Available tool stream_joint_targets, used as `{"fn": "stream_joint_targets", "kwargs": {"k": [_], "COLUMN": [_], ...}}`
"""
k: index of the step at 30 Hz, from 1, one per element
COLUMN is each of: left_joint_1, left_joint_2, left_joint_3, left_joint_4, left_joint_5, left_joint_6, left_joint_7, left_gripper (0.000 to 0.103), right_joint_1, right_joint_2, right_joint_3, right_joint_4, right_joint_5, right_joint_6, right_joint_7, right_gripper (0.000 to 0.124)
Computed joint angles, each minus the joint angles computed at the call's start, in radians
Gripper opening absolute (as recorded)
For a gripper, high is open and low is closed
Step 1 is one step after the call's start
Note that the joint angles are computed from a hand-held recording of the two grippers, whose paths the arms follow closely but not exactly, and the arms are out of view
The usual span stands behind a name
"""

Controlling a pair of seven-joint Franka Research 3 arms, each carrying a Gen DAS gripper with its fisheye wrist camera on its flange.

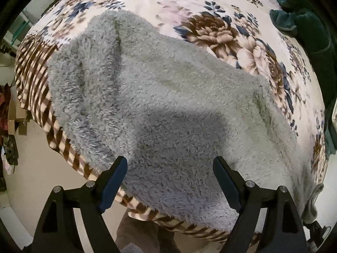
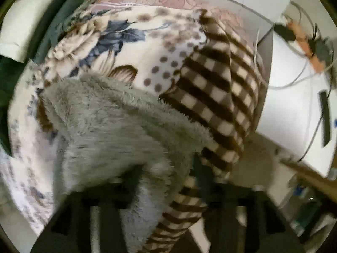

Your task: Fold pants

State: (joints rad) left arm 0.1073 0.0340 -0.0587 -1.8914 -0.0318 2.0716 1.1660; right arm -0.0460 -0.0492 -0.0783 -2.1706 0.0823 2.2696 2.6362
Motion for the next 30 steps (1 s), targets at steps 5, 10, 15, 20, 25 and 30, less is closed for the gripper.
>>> {"fn": "stream_joint_targets", "kwargs": {"k": [5,10,15,20,25,30], "left_joint_1": [0.006,0.024,0.064,0.141,0.222,0.246], "left_joint_2": [-0.035,-0.043,0.012,0.117,0.151,0.087], "left_joint_3": [0.007,0.025,0.049,0.078,0.066,0.063], "left_joint_4": [-0.018,-0.01,0.036,0.101,0.104,0.079], "left_joint_5": [0.01,0.051,0.054,-0.036,-0.191,-0.251], "left_joint_6": [0.014,0.016,0.027,0.051,0.164,0.223], "left_joint_7": [0.005,-0.005,-0.033,-0.085,0.014,0.144], "left_gripper": [0.083,0.083,0.083,0.082,0.008,0.006], "right_joint_1": [0.035,0.119,0.21,0.272,0.344,0.418], "right_joint_2": [-0.058,-0.016,0.087,0.185,0.268,0.298], "right_joint_3": [0.045,0.095,0.125,0.149,0.156,0.136], "right_joint_4": [-0.03,0.027,0.091,0.121,0.211,0.318], "right_joint_5": [-0.022,0.007,0.178,0.393,0.354,0.143], "right_joint_6": [0.049,-0.001,0.019,0.088,0.094,0.058], "right_joint_7": [0.049,0.006,-0.08,-0.076,0.0,0.127], "right_gripper": [0.077,0.077,0.077,0.077,0.014,0.008]}}
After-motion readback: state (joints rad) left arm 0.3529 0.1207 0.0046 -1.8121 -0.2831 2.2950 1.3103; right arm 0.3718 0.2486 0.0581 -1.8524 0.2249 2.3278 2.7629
